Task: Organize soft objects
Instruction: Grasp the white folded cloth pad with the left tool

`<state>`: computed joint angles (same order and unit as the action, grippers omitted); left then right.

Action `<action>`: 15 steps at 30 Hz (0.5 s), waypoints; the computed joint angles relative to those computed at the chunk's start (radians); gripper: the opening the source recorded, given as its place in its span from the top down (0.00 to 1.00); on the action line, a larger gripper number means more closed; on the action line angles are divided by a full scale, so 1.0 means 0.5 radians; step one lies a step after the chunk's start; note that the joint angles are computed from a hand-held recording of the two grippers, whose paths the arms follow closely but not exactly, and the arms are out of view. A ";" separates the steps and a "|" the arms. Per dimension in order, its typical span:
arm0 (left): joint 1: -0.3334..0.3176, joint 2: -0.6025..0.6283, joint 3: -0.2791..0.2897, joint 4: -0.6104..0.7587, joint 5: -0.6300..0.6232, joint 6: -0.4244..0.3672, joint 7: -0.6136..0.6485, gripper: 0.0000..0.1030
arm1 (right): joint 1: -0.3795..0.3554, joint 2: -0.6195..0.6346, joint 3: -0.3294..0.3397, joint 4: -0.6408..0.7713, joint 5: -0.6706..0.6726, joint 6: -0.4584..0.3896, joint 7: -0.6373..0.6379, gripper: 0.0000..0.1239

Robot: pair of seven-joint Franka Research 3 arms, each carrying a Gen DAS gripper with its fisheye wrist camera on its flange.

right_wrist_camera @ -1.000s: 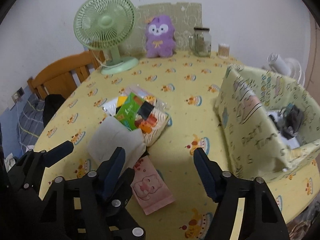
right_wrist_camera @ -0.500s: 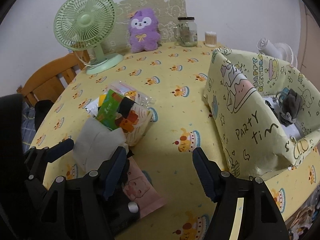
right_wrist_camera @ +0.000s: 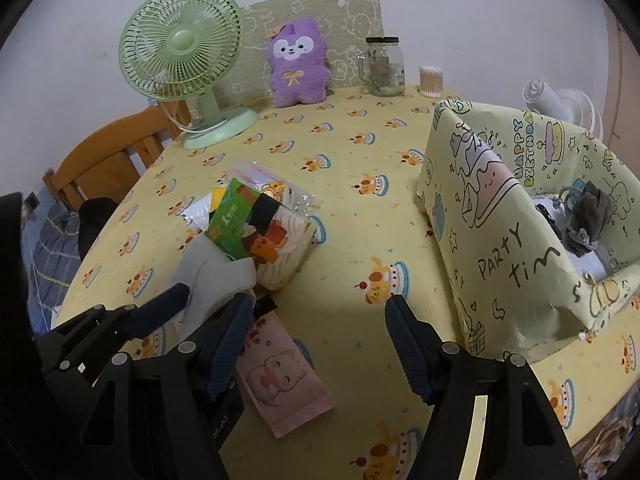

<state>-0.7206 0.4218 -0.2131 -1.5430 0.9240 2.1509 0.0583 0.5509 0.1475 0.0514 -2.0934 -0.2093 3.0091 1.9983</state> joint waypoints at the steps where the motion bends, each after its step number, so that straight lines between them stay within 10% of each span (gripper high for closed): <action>1: -0.006 -0.006 -0.002 -0.004 0.001 -0.010 -0.009 0.74 | 0.000 -0.009 0.003 -0.010 0.003 0.003 -0.004 0.42; 15: -0.086 -0.125 -0.072 -0.111 0.060 -0.325 -0.199 0.88 | -0.048 -0.108 0.155 -0.141 0.291 0.077 -0.353 0.42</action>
<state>-0.7634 0.3595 -0.2491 -1.5983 0.9538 1.9883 -0.0413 0.5269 0.0936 0.1288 -2.1641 -0.0639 3.0477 1.8220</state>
